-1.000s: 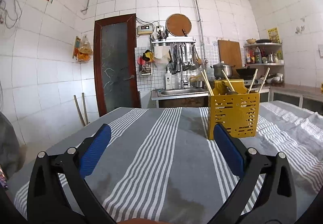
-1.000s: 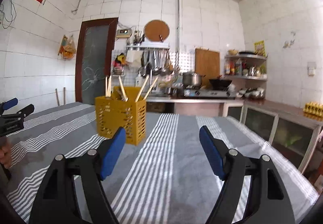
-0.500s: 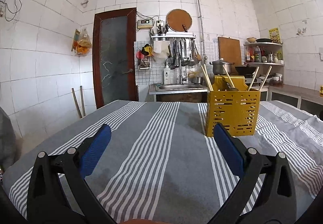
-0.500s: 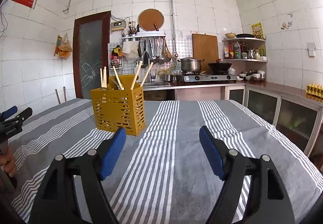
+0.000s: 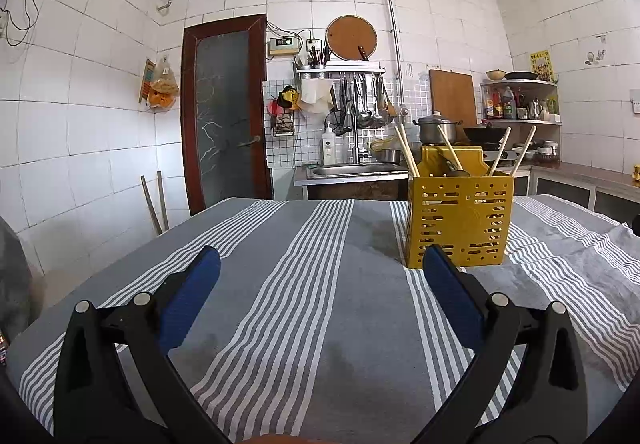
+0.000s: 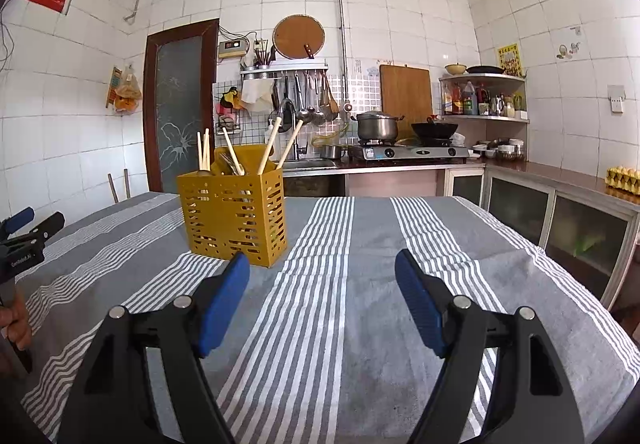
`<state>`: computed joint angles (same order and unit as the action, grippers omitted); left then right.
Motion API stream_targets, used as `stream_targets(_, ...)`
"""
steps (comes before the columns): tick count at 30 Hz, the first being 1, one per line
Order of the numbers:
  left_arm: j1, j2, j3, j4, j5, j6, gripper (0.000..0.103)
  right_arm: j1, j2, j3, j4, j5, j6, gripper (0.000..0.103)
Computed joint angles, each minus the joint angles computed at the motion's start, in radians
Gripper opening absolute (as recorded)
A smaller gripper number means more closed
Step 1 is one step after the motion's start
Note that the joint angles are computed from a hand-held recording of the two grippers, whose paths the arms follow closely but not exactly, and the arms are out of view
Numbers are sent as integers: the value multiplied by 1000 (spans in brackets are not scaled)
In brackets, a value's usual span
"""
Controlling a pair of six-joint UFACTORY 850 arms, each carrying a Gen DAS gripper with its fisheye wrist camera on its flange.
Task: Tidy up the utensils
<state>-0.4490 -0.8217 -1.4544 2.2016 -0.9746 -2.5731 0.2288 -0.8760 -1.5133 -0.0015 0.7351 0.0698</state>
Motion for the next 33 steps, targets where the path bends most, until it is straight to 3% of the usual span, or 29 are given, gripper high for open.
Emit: stream_targets(33,-1,-10,-18,-14,8,20,98,0,0,2,9,0,10,74)
